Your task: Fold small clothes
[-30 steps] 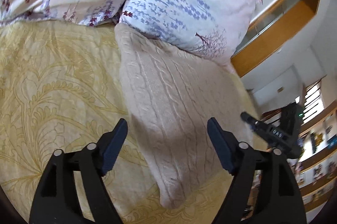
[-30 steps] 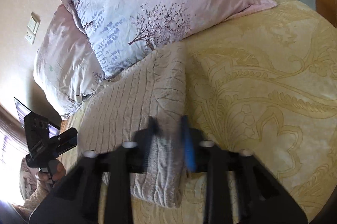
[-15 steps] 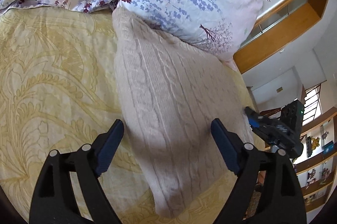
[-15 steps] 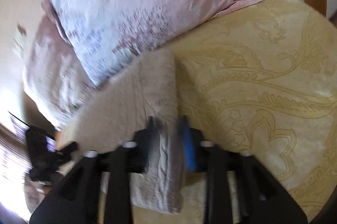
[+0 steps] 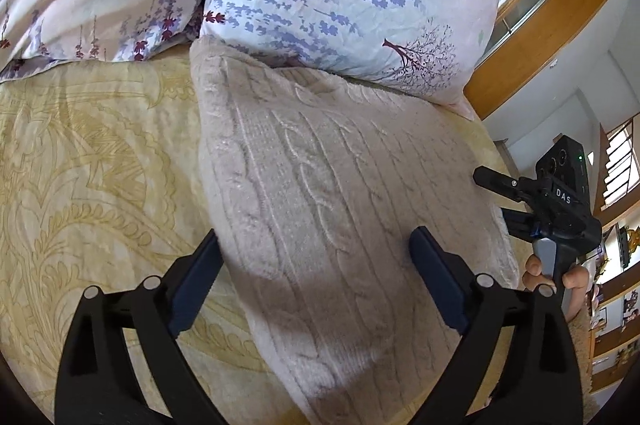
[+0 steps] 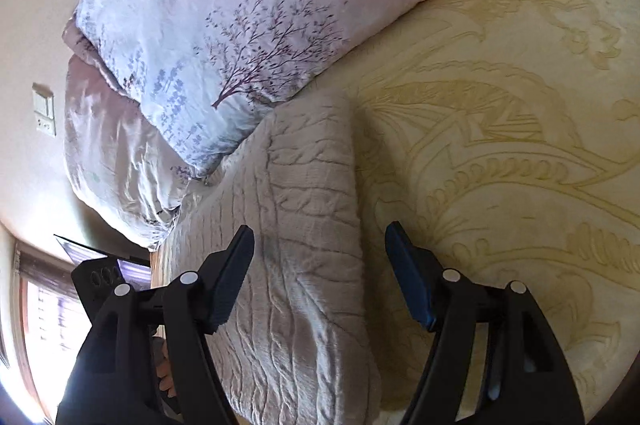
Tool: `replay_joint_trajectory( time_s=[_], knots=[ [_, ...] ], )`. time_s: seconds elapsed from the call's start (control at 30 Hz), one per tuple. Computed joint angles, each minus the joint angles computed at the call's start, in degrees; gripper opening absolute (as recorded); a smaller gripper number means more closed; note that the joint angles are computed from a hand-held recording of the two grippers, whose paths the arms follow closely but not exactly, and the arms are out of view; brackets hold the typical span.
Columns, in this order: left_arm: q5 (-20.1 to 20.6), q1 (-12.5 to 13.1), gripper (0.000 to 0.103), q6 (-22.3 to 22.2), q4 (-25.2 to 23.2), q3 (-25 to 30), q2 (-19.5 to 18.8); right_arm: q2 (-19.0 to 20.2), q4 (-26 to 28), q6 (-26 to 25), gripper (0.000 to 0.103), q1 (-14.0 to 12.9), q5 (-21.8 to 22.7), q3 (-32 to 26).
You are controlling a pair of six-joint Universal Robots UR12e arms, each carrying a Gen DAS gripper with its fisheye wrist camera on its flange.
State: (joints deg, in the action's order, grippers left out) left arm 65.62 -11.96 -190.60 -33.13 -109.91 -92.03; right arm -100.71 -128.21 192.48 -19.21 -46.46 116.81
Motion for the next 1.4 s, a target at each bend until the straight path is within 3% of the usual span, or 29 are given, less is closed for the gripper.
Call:
replay_joint_trajectory(
  time_s=[0.17, 0.33, 0.43, 0.47, 0.57, 0.63, 0.7, 0.83, 0.93, 1.07, 1.17, 1.27, 1.3, 1.4],
  knots=[
    [-0.96, -0.18, 0.093, -0.65, 0.2, 0.56, -0.99, 0.62, 2.88, -2.45, 0.053, -0.2, 3.62, -0.13],
    [-1.07, -0.47, 0.093, -0.93, 0.67, 0.86, -1.57, 0.82, 2.03, -2.84, 0.049, 0.08, 4.76, 0.21],
    [-0.99, -0.81, 0.092, -1.53, 0.96, 1.21, -1.99, 0.81, 1.99, -3.17, 0.039, -0.17, 6.82, 0.86],
    [-1.13, -0.89, 0.09, -1.72, 1.22, 1.22, -2.08, 0.74, 1.59, -3.02, 0.035, -0.28, 7.71, 1.19],
    [-2.5, -0.58, 0.067, -1.84, 3.19, 0.48, -1.83, -0.12, -0.11, -2.19, 0.032, -0.83, 10.64, 2.3],
    [-4.5, 0.27, 0.045, -2.81, 5.22, -0.54, -1.21, -1.04, -1.28, -1.9, 0.031, -0.68, 12.37, 2.66],
    [-8.17, 1.59, 0.04, -4.01, 6.14, -1.47, -0.49, -1.77, -2.05, -1.95, 0.031, -0.1, 12.89, 2.6],
    [-9.17, 2.89, 0.039, -2.15, 5.93, -3.48, 2.25, -2.64, -2.67, -2.82, 0.03, 2.11, 13.36, 1.98],
    [-8.8, 4.62, 0.039, -0.59, 5.46, -5.13, 4.9, -1.57, -3.59, -3.53, 0.029, 5.3, 11.91, 0.35],
    [-6.85, 7.5, 0.039, -0.13, 6.85, -6.75, 8.07, 1.35, -10.1, -2.71, 0.028, 9.71, 10.28, -1.74],
    [-5.8, 10.39, 0.043, -0.21, 6.06, -7.31, 8.96, 3.64, -14.99, -2.18, 0.028, 13.21, 5.68, -2.83],
    [-2.01, 12.37, 0.048, -2.45, 3.47, -7.4, 8.18, 6.41, -9.72, -3.25, 0.03, 16.81, -2.42, -4.96],
    [-1.02, 13.01, 0.052, -4.03, 2.19, -7.44, 7.58, 6.97, -9.06, -2.54, 0.035, 17.13, -4.06, -4.98],
    [-6.46, 15.42, 0.058, -7.06, 4.64, -9.49, 7.63, 6.37, -10.52, 1.88, 0.037, 15.41, -0.86, -3.56]
  ],
)
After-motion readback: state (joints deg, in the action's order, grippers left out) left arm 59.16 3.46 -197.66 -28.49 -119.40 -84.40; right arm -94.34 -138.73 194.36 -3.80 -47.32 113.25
